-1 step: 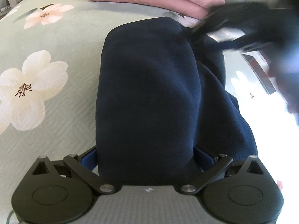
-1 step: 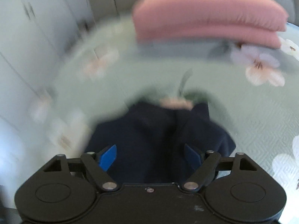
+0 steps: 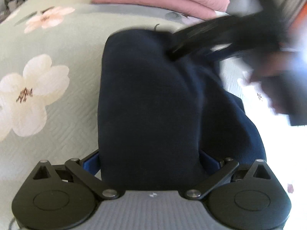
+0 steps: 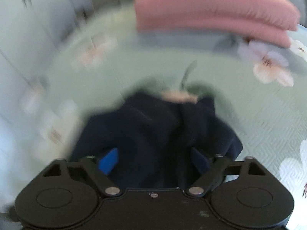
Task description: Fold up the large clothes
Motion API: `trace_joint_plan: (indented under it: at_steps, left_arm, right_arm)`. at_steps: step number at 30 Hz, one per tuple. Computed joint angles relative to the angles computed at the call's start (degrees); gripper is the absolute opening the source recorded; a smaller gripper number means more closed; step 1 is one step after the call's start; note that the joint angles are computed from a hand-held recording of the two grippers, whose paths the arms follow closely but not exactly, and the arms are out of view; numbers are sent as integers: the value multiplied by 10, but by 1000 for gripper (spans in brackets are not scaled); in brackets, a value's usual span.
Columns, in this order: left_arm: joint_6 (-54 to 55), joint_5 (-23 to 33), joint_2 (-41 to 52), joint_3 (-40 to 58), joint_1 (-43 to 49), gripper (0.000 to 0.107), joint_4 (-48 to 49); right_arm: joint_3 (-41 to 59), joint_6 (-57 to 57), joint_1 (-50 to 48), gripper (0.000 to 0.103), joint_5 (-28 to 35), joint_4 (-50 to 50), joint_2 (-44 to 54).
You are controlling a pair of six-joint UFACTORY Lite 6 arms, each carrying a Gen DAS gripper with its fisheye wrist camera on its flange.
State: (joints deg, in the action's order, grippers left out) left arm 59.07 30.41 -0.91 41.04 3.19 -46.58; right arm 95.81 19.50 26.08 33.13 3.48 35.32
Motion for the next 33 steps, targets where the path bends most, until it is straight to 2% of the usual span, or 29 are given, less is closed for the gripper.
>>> trace_joint_plan:
  at_steps: [2, 5, 7, 9, 11, 13, 15, 17, 20, 22, 24, 27, 28, 31, 33]
  left_arm:
    - [-3, -18, -9, -9, -16, 103, 0]
    - [-16, -26, -21, -16, -27, 103, 14]
    - [-8, -22, -16, -16, -20, 103, 10]
    - [-15, 15, -6, 2, 5, 103, 14]
    - [-45, 90, 7, 44, 49, 99, 21]
    - [-50, 170, 29, 91, 108, 98, 4]
    - [-40, 195, 20, 101, 151, 95, -16]
    - [-19, 174, -4, 92, 171, 94, -32]
    - [0, 171, 15, 100, 161, 94, -3]
    - [29, 150, 8, 75, 155, 97, -4]
    - [75, 107, -4, 32, 145, 103, -28]
    - [95, 73, -6, 10, 130, 103, -29]
    - [109, 65, -9, 2, 127, 103, -35]
    - [121, 48, -29, -14, 113, 103, -32]
    - [110, 96, -26, 13, 125, 97, -21]
  right_arm:
    - [25, -51, -22, 103, -33, 75, 68]
    - [19, -154, -75, 103, -46, 225, 74]
    - [7, -185, -100, 102, -37, 277, 57]
    - [-72, -159, -98, 102, -92, 249, -21]
    - [-154, -139, -88, 103, -122, 212, -110]
    - [-235, -159, -67, 103, -123, 214, -199]
    - [-296, -135, -26, 103, -111, 169, -267]
    - [-362, -80, 28, 103, -110, 94, -325]
    - [-470, -103, 61, 103, -155, 131, -389]
    - [-515, -58, 73, 103, -164, 96, -392]
    - [-545, 49, 75, 103, -179, -18, -369]
    - [-536, 183, 78, 102, -102, -198, -355]
    - [-552, 236, 88, 101, -107, -238, -378]
    - [-572, 285, 90, 102, -139, -240, -444]
    - [-570, 231, 65, 102, -165, -162, -472]
